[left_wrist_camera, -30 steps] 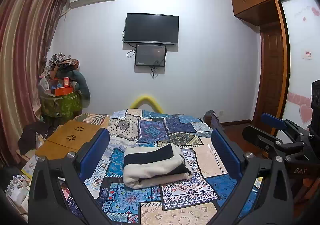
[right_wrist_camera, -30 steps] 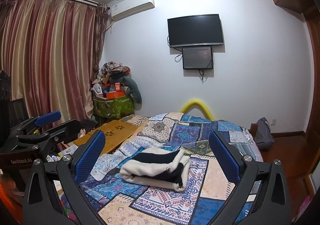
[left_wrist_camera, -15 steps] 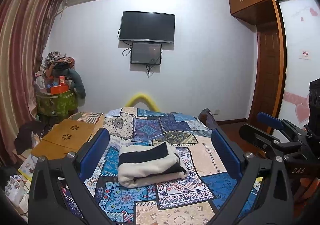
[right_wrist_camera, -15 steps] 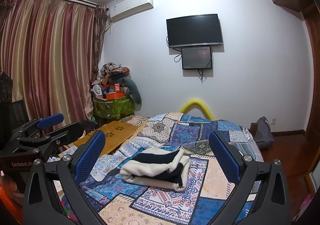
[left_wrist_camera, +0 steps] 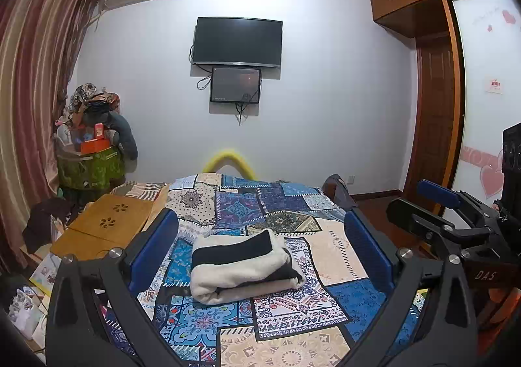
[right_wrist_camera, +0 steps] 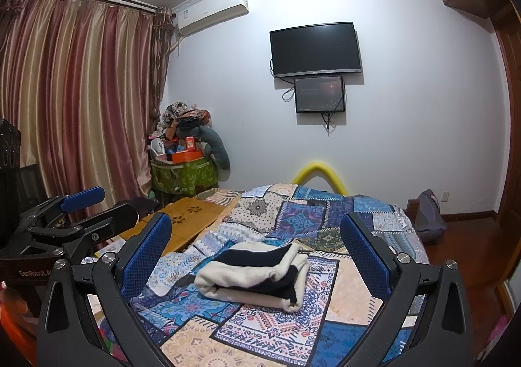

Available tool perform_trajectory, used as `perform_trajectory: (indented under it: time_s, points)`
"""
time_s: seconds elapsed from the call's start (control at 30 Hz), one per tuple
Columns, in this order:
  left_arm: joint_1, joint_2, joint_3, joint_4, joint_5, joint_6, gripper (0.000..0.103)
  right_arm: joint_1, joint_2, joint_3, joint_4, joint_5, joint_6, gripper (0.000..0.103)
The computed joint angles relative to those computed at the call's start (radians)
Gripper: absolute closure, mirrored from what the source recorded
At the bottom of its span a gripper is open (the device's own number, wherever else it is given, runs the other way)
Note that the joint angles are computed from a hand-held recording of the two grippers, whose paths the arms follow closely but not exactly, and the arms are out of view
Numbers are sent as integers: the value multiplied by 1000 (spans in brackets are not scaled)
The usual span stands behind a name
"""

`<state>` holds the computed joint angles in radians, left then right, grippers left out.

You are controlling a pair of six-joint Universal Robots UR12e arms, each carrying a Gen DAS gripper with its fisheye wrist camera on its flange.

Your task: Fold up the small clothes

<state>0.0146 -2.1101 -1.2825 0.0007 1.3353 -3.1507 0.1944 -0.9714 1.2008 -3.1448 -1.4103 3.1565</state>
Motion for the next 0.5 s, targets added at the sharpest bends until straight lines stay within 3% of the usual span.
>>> perform_trajectory:
  time_s: [0.5]
  points:
    - [-3, -15, 19, -22, 23, -18, 0, 2, 0, -3, 13, -8, 5, 0]
